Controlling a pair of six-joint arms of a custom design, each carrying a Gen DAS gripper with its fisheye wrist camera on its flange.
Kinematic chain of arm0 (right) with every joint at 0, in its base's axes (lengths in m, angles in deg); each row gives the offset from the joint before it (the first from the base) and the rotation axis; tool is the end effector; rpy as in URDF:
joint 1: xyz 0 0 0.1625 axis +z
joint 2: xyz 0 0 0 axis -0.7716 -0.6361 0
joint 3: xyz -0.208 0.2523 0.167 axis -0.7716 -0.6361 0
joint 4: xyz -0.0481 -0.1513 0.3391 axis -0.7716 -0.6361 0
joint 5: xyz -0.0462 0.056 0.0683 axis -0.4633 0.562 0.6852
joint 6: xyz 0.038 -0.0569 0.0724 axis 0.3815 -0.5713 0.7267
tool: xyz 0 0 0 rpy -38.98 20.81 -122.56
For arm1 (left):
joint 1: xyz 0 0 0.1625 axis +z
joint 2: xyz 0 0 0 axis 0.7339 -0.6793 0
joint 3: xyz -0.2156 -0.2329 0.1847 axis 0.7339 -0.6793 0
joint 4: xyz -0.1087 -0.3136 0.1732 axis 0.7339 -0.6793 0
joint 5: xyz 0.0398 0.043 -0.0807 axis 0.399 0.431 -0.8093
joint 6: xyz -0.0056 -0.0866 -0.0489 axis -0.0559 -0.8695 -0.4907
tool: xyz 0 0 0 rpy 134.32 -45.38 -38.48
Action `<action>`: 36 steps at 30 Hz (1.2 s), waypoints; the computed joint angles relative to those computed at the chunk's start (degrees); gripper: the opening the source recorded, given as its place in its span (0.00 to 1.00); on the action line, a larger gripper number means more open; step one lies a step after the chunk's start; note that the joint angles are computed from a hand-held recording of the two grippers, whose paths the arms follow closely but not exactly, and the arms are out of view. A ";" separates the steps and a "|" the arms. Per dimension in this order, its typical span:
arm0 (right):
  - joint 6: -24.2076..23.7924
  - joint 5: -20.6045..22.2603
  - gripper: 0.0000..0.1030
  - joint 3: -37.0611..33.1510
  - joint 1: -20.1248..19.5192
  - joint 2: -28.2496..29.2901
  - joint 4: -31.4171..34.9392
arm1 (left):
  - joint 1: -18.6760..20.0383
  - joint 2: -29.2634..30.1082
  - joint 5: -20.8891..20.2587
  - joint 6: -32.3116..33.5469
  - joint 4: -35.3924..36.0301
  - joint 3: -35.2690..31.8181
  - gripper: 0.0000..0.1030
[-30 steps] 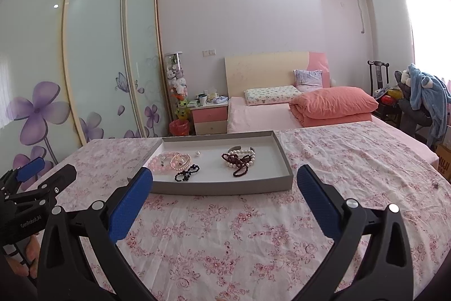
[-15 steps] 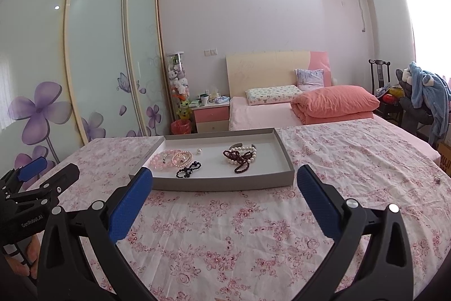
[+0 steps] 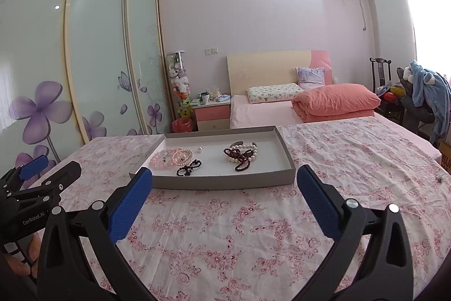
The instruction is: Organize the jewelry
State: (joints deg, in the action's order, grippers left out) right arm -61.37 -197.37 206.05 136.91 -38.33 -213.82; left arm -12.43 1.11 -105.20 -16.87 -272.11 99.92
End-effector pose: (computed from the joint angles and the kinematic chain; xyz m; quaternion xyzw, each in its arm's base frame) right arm 0.0717 -0.4084 0.2819 0.0603 -0.7082 0.6104 0.3495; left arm -0.3430 -0.4808 0.0275 0.3936 0.7807 -0.4474 0.1881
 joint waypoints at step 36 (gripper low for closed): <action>0.19 -0.09 0.98 -0.13 0.05 -0.04 0.37 | -0.36 0.03 0.04 -0.74 0.73 0.41 0.96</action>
